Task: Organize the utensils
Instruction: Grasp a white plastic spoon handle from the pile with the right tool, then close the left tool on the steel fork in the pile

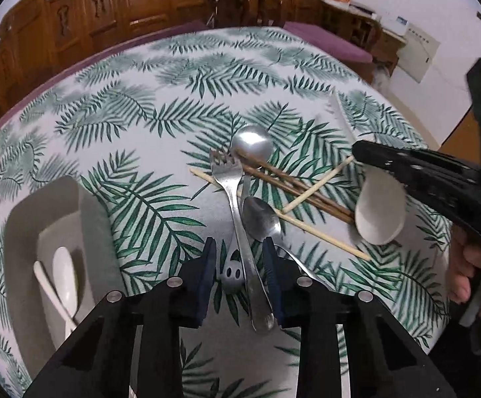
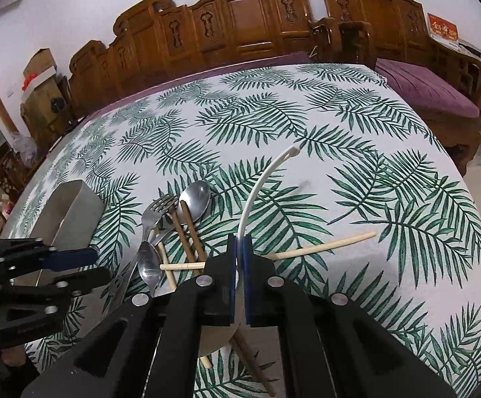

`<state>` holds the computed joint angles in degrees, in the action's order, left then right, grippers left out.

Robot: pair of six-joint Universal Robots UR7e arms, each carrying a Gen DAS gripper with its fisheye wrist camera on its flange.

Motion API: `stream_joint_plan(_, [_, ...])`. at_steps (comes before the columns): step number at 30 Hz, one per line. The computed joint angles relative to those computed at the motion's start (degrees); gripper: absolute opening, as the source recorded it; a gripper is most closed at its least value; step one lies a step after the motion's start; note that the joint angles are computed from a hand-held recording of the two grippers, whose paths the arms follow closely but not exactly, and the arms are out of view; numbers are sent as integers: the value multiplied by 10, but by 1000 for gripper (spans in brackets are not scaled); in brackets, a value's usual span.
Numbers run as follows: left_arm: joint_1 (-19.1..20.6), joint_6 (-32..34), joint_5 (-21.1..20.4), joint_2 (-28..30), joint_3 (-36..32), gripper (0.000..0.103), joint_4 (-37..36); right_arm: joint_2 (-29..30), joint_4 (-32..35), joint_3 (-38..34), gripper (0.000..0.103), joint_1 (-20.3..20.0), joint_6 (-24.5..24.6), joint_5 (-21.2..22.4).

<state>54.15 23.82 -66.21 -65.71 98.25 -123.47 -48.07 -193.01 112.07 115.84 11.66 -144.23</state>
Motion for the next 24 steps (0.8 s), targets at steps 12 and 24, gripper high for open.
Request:
stream_joint_plan(12, [7, -26, 21, 45, -19, 13, 3, 3, 0, -4, 5, 0, -6, 14])
stream_joint_plan(24, [10, -14, 7, 24, -8, 9, -15, 8, 11, -11, 5, -1, -8, 19])
